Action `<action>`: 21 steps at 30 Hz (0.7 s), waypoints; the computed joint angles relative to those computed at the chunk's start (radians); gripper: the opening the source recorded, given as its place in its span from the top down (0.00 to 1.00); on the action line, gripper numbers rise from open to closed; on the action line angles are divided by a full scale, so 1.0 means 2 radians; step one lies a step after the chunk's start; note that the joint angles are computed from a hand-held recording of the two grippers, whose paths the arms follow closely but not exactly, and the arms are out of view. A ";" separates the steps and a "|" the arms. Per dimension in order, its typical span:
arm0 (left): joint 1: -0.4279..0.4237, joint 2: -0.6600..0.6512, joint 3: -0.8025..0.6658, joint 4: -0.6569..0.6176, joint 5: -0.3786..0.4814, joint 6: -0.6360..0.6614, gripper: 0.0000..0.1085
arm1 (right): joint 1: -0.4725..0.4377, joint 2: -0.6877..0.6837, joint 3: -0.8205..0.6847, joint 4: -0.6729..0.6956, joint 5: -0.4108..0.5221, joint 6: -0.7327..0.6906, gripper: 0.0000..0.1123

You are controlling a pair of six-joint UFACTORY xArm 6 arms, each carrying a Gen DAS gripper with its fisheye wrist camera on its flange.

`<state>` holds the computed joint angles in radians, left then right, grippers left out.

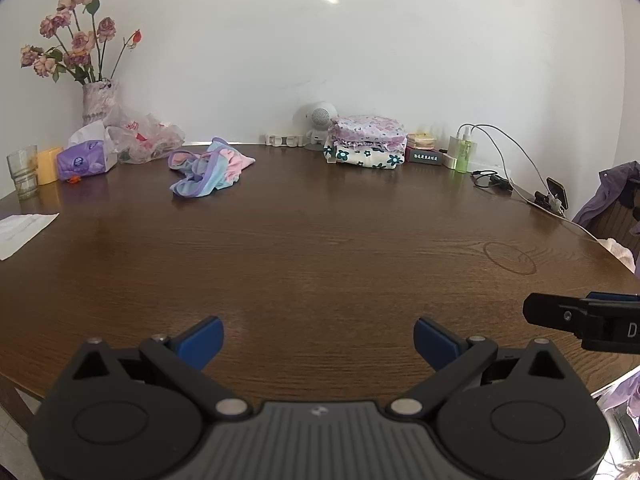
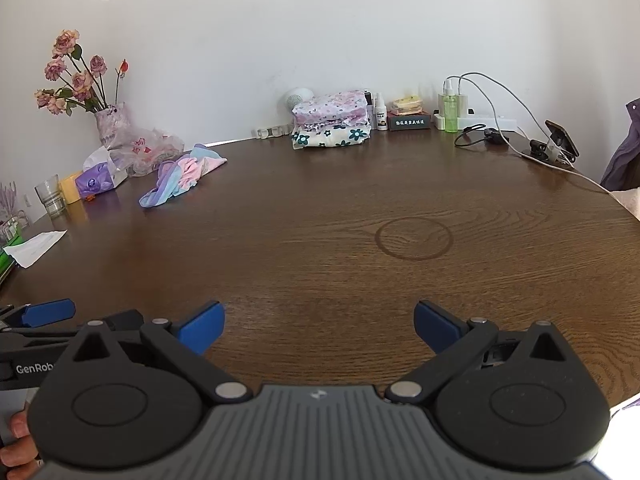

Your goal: Fold clothes

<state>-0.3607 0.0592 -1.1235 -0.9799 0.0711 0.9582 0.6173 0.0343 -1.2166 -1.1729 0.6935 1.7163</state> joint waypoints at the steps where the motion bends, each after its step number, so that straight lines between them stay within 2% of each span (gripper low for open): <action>1: 0.000 0.000 0.000 0.001 -0.001 0.000 0.07 | 0.000 0.001 0.000 0.001 0.000 0.000 0.09; 13: -0.001 0.006 0.001 0.002 -0.006 -0.001 0.07 | -0.004 0.009 0.001 0.009 -0.013 -0.003 0.09; 18: -0.003 0.006 -0.003 -0.032 -0.003 0.032 0.06 | -0.005 0.014 -0.003 0.015 -0.014 -0.009 0.09; 21: -0.006 0.008 -0.002 -0.026 -0.013 0.025 0.06 | -0.006 0.014 -0.002 0.015 -0.020 -0.010 0.09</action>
